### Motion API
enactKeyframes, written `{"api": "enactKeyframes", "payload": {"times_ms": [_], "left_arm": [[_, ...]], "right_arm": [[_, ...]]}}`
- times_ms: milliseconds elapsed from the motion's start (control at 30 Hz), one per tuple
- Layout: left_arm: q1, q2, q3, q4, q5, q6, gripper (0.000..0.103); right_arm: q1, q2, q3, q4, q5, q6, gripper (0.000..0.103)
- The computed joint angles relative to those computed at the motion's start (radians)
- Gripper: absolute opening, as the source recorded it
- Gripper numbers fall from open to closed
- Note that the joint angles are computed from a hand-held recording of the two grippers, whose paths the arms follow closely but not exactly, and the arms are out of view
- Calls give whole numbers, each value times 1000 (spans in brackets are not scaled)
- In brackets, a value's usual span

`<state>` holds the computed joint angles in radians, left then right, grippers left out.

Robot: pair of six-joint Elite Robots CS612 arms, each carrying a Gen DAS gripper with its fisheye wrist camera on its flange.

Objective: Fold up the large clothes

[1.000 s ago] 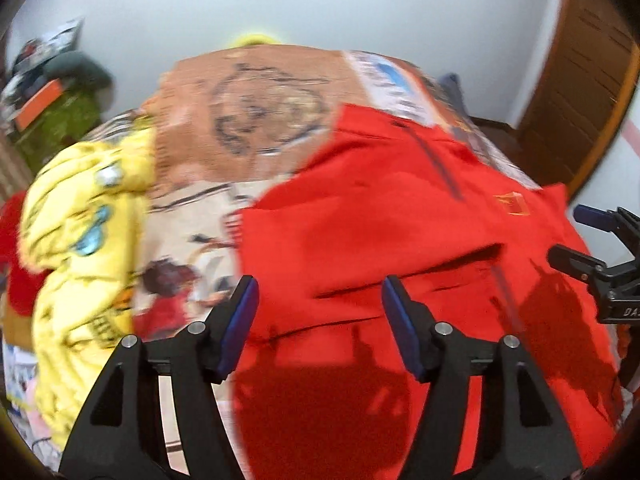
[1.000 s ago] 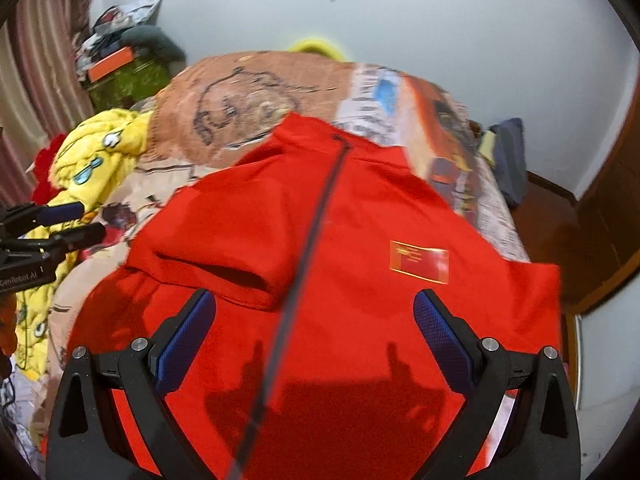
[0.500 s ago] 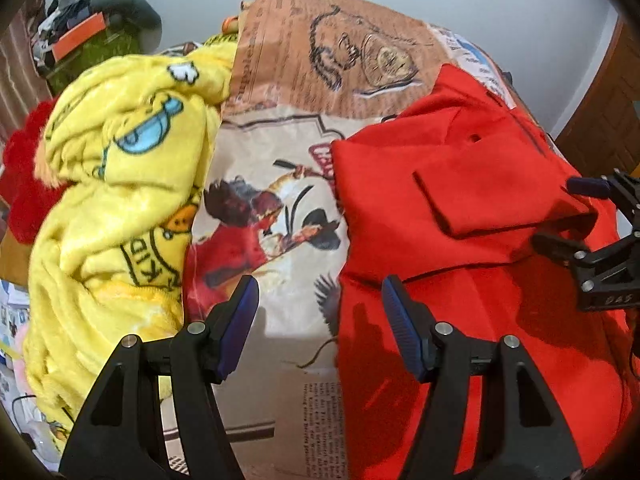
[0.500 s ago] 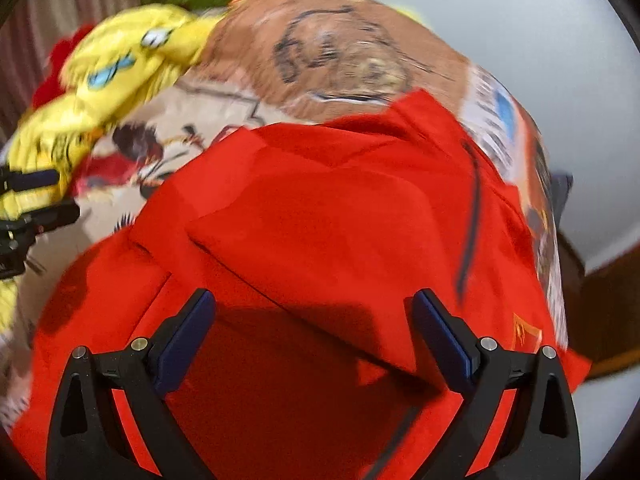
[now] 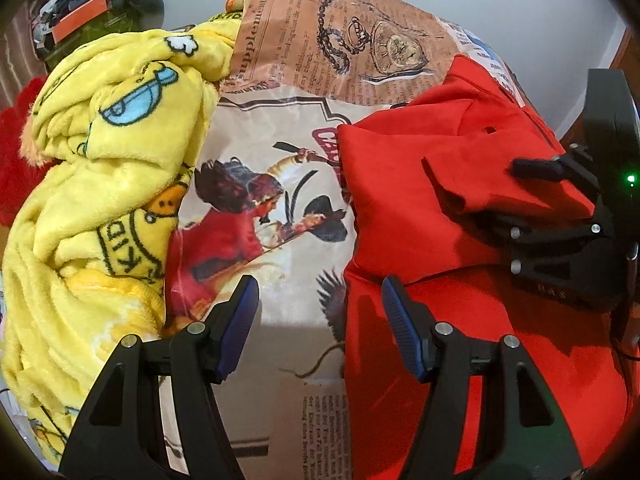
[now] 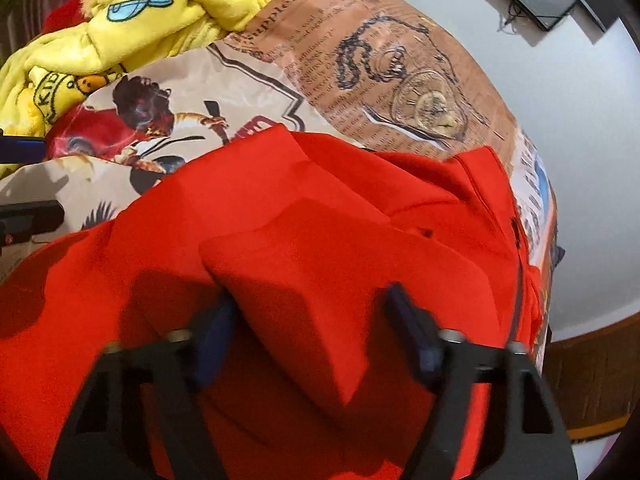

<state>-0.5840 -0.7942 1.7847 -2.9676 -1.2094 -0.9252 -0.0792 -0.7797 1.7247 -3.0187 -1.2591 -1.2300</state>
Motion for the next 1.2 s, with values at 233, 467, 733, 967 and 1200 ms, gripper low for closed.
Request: {"api": "enactKeyframes", "payload": {"times_ms": [233, 467, 733, 967, 1200], "left_arm": [[1, 10, -16, 9, -8, 2, 63], [-4, 4, -32, 22, 12, 12, 63], [-15, 14, -99, 55, 49, 62, 63], [13, 54, -145, -66, -149, 19, 63], [52, 130, -207, -264, -412, -140, 63]], "right_arm": [[-21, -14, -6, 58, 93, 56, 9], [-82, -46, -47, 108, 238, 212, 7], [-175, -50, -109, 97, 366, 444, 7], [-194, -49, -104, 148, 293, 316, 9], [-218, -33, -98, 170, 236, 272, 46]]}}
